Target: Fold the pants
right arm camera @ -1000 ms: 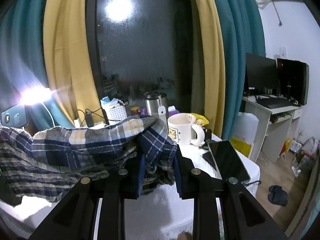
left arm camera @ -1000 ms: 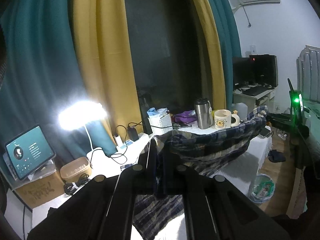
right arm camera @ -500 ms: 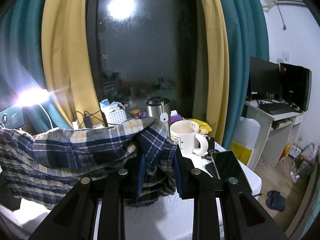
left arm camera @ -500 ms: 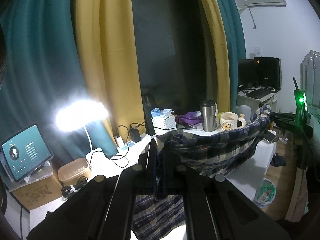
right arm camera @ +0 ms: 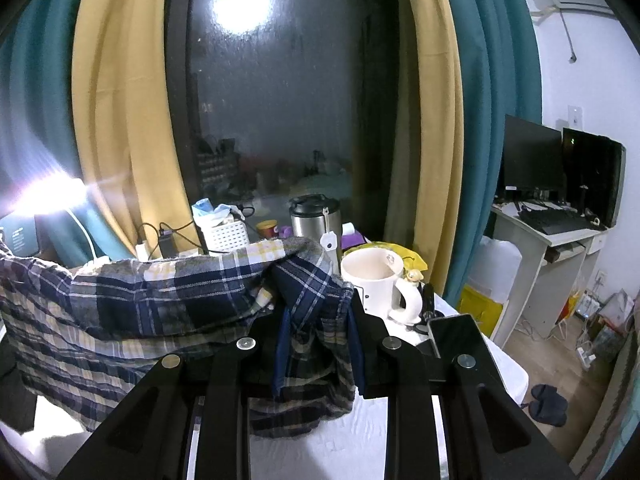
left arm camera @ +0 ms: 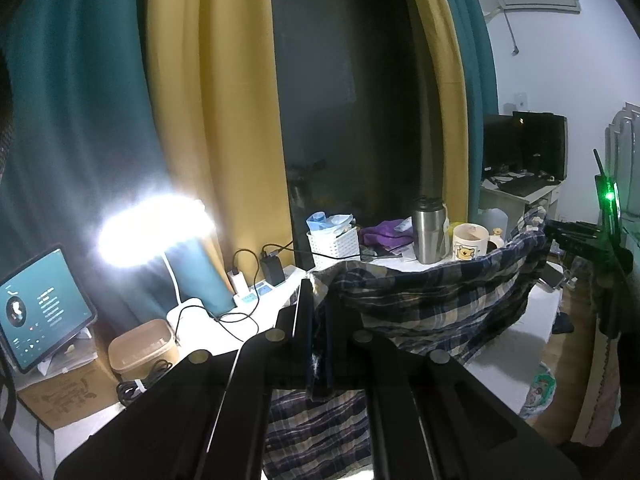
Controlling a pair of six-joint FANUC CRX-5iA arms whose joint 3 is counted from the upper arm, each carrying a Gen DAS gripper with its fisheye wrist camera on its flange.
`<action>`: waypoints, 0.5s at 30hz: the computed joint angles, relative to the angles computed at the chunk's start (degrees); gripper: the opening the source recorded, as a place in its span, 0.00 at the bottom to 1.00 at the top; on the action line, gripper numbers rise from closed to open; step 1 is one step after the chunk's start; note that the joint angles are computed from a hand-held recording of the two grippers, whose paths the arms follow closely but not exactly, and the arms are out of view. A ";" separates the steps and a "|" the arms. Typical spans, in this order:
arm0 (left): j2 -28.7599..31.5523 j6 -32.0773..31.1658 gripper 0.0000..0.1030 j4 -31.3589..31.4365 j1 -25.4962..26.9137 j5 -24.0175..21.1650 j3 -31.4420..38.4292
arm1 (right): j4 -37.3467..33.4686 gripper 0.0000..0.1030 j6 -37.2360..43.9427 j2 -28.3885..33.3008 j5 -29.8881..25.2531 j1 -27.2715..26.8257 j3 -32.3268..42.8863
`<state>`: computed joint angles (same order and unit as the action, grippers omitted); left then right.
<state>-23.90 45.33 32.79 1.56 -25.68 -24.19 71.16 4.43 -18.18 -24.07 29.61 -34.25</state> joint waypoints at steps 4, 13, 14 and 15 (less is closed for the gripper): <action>1.52 -0.74 0.03 0.80 0.21 0.15 0.78 | -0.60 0.26 0.76 1.77 0.22 -0.44 1.55; 5.07 -1.89 0.03 2.05 0.47 0.52 2.70 | -2.79 0.26 3.31 5.03 0.38 -0.90 4.58; 5.45 -1.92 0.03 2.07 0.55 0.52 2.90 | -3.08 0.26 3.65 5.48 0.39 -0.93 4.99; 5.99 -1.69 0.03 1.84 0.63 0.42 3.28 | -3.26 0.26 3.90 5.88 0.49 -1.04 5.31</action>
<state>-17.91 43.64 34.63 2.18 -25.25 -20.91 67.90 8.33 -12.31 -23.59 28.57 -28.93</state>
